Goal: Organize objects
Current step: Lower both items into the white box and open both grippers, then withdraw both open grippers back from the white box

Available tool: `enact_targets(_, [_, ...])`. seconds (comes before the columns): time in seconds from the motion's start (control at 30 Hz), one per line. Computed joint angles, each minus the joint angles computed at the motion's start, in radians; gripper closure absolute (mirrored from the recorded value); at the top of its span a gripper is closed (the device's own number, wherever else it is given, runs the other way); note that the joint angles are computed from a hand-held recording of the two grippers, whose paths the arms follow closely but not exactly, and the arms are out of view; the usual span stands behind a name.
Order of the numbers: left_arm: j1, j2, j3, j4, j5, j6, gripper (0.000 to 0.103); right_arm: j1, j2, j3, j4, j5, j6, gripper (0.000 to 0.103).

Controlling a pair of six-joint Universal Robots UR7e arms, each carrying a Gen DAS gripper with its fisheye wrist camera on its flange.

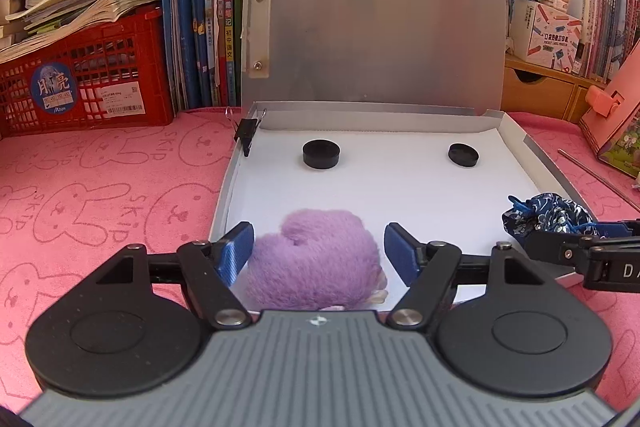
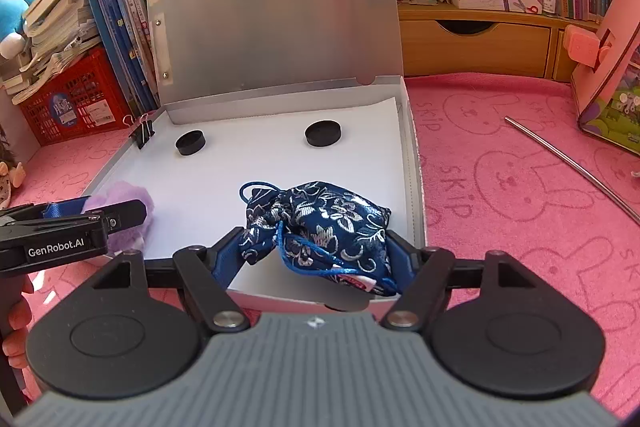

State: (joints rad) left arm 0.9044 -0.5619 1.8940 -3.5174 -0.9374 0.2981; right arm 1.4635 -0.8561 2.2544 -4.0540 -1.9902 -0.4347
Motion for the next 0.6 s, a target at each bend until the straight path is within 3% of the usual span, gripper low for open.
enact_targets(0.6, [-0.059, -0.121, 0.166, -0.035, -0.033, -0.025, 0.018, 0.034, -0.038, 0.111, -0.122, 0.007, -0.056, 0.012])
